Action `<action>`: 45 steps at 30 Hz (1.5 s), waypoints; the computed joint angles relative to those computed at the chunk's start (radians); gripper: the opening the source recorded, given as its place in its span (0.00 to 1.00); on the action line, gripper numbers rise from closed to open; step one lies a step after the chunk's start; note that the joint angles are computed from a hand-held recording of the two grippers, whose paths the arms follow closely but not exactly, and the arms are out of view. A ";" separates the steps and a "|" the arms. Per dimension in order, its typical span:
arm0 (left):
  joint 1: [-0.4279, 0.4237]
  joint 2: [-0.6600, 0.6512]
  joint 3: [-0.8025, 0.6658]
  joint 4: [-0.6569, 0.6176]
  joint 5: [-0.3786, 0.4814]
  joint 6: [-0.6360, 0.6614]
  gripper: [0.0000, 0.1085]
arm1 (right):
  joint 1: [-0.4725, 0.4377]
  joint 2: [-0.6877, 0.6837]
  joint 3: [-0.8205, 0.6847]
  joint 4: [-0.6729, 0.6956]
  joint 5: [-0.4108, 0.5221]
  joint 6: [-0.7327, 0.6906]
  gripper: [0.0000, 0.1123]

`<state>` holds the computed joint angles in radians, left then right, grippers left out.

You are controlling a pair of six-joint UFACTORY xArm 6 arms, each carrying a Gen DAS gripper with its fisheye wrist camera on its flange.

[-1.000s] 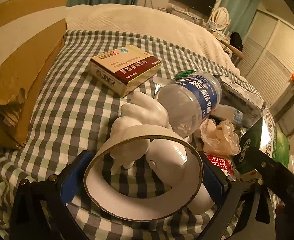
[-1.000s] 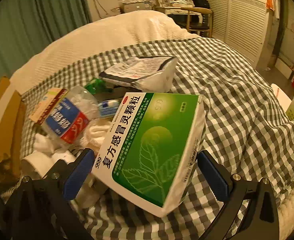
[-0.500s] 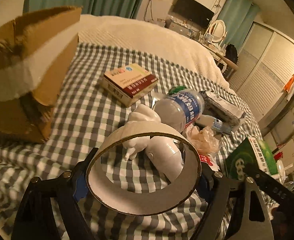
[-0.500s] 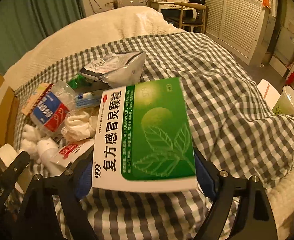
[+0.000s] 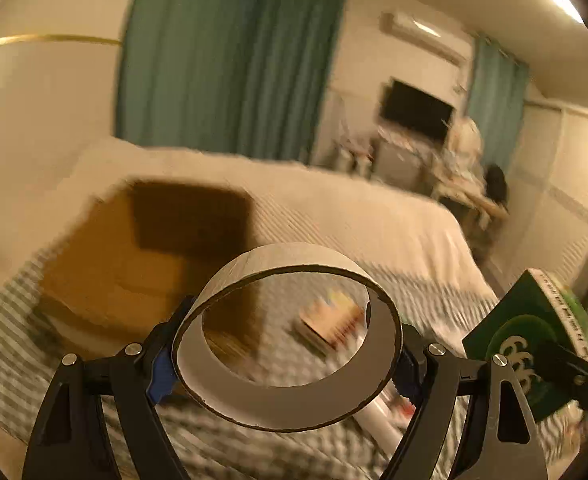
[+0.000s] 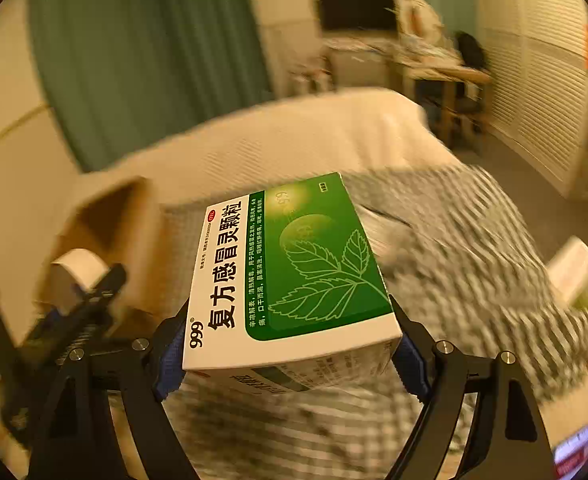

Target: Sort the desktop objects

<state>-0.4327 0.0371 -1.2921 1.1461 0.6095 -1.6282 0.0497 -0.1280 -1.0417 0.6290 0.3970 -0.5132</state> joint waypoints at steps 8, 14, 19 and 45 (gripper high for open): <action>0.227 -0.056 0.034 -0.076 -0.010 0.073 0.79 | 0.187 0.216 -0.383 0.090 0.149 -0.031 0.74; 0.314 0.005 0.075 -0.155 -0.085 0.148 0.79 | 0.278 0.518 -0.738 -0.006 0.253 0.087 0.74; 0.328 0.053 0.053 -0.198 -0.059 0.217 0.95 | 0.310 0.717 -0.981 -0.043 0.306 0.149 0.78; -0.106 0.307 -0.232 -0.296 0.106 0.358 0.95 | -0.064 0.221 -0.185 0.107 -0.029 -0.194 0.91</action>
